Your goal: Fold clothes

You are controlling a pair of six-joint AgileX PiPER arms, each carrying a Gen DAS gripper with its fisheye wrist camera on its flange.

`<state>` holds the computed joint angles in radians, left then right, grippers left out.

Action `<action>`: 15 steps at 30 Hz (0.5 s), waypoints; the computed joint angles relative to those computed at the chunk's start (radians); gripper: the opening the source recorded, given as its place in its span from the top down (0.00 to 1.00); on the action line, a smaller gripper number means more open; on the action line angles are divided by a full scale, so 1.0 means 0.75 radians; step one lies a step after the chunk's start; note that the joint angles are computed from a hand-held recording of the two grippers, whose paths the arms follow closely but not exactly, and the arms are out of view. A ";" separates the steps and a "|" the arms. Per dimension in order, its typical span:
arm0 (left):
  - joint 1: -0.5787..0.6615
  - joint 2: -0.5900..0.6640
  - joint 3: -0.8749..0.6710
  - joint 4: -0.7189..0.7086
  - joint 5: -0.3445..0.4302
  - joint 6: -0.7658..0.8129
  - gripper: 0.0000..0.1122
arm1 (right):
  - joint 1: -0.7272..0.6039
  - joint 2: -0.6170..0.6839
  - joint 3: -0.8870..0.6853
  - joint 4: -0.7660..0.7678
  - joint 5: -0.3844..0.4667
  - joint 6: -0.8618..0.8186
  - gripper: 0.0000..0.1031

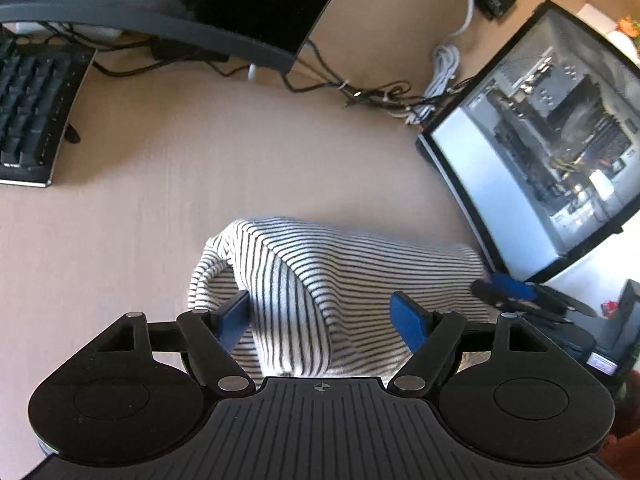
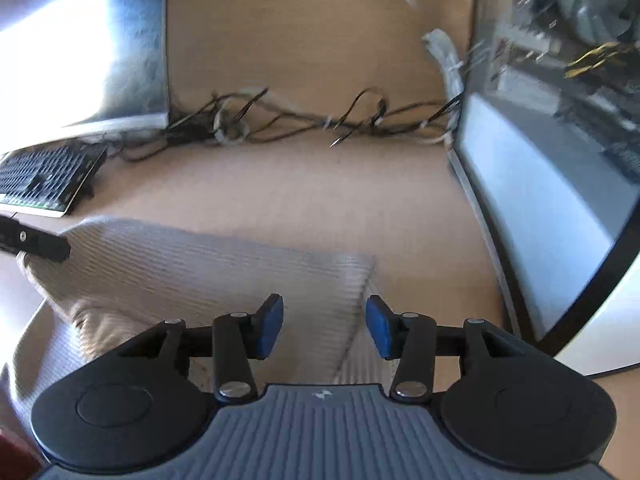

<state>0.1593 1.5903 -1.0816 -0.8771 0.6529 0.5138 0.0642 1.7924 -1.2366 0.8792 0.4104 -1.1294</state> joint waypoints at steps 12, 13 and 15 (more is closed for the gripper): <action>-0.052 0.323 -0.423 0.195 -0.020 -0.133 0.58 | 0.035 0.339 -0.473 -0.179 0.209 0.267 0.71; -0.051 0.353 -0.487 0.220 -0.027 -0.143 0.58 | 0.047 0.382 -0.556 -0.200 0.212 0.314 0.75; -0.054 0.394 -0.586 0.270 -0.038 -0.192 0.59 | 0.062 0.467 -0.724 -0.239 0.253 0.429 0.78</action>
